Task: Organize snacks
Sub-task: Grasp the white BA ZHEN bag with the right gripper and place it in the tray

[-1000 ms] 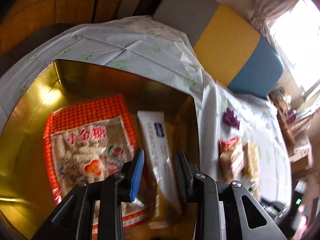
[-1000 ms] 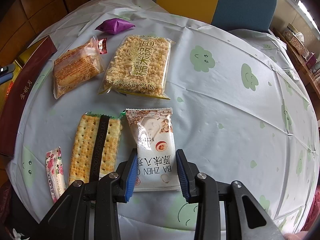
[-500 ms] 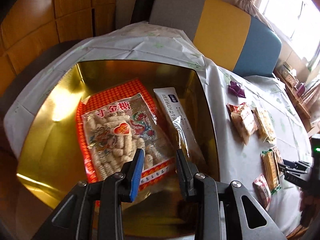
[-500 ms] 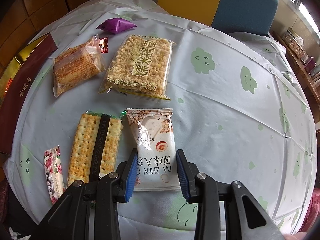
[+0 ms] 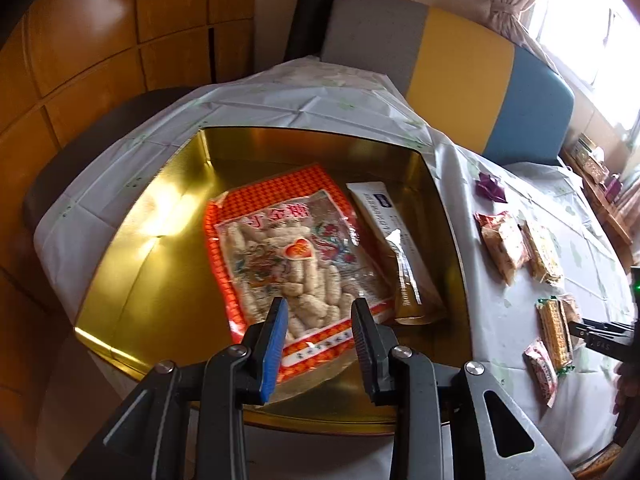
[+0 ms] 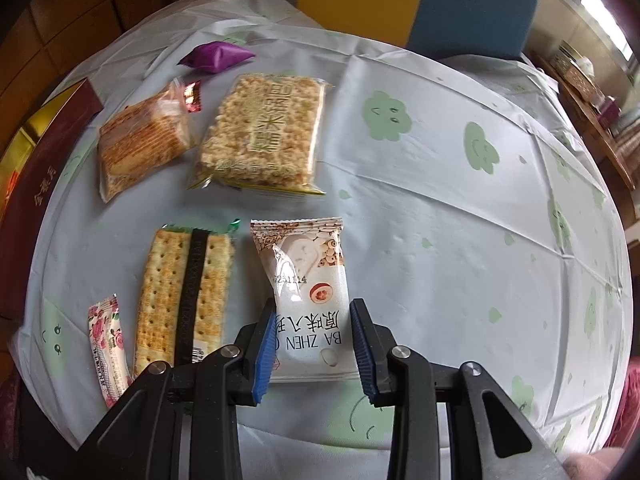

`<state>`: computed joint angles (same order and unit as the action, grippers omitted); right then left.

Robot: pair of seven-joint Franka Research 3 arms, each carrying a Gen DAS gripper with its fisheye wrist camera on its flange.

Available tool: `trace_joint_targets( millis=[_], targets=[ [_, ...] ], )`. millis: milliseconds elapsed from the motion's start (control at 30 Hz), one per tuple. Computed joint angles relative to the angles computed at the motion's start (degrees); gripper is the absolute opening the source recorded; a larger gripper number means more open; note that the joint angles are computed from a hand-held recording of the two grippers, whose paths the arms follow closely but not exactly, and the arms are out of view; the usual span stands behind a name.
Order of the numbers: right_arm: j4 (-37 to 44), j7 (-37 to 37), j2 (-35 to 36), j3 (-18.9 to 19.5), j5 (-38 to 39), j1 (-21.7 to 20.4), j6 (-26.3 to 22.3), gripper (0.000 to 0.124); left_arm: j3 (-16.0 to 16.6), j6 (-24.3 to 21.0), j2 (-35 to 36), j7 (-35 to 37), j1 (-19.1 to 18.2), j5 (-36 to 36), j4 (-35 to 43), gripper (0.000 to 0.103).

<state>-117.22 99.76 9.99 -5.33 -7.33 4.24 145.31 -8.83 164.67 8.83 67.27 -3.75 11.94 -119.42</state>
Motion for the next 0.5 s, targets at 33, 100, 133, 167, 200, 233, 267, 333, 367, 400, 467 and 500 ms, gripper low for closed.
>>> trace_joint_targets(
  millis=[33, 100, 133, 167, 200, 233, 267, 333, 367, 400, 467, 500],
  targets=[
    [-0.17, 1.05, -0.21, -0.27, -0.50, 0.10, 0.05, 0.035, 0.15, 0.16, -0.06, -0.22, 0.02, 0.19, -0.14, 0.033],
    [-0.68, 2.18, -0.79, -0.47, -0.43, -0.12, 0.64, 0.035, 0.26, 0.52, -0.29, -0.32, 0.31, -0.02, -0.52, 0.033],
    [-1.21, 2.39, -1.29, -0.44, -0.07, -0.31, 1.37, 0.035, 0.36, 0.71, -0.41, -0.47, 0.41, -0.01, -0.71, 0.033],
    [-1.76, 2.41, -1.84, -0.35, 0.29, -0.48, 2.08, 0.035, 0.41, 0.81, -0.46, -0.56, 0.50, -0.01, -0.81, 0.033],
    [-2.21, 1.94, -2.33, -0.13, 1.02, -0.69, 2.52, 0.035, 0.47, 0.91, -0.51, -0.68, 0.62, -0.06, -0.93, 0.033],
    [-2.67, 1.52, -2.84, 0.09, 1.60, -0.82, 2.97, 0.035, 0.54, 0.94, -0.55, -0.83, 0.73, -0.13, -1.02, 0.033],
    [-3.08, 1.24, -3.33, 0.28, 1.72, -0.81, 3.25, 0.035, 0.56, 0.94, -0.56, -0.91, 0.82, -0.19, -1.05, 0.033],
    [-3.70, 0.90, -4.37, 0.63, 1.39, -0.67, 3.44, 0.035, 0.72, 1.11, -0.54, -1.25, 0.97, -0.12, -1.12, 0.033],
    [-4.02, 0.97, -4.93, 0.96, 1.27, -0.43, 3.69, 0.035, 0.99, 1.25, -0.59, -1.93, 0.93, 0.33, -1.25, 0.033],
    [-4.42, 1.39, -5.44, 1.32, 0.80, -0.07, 4.24, 0.035, 1.19, 1.26, -0.61, -2.52, 0.93, 0.73, -1.27, 0.033],
    [-4.90, 0.88, -6.48, 2.10, 1.77, 0.32, 5.58, 0.035, 1.36, 1.42, -0.71, -3.09, 1.16, 1.04, -1.40, 0.033],
    [-5.01, 0.05, -6.89, 2.59, 2.84, 0.55, 6.35, 0.035, 1.58, 1.59, -0.82, -3.62, 1.23, 1.42, -1.50, 0.033]
  ],
)
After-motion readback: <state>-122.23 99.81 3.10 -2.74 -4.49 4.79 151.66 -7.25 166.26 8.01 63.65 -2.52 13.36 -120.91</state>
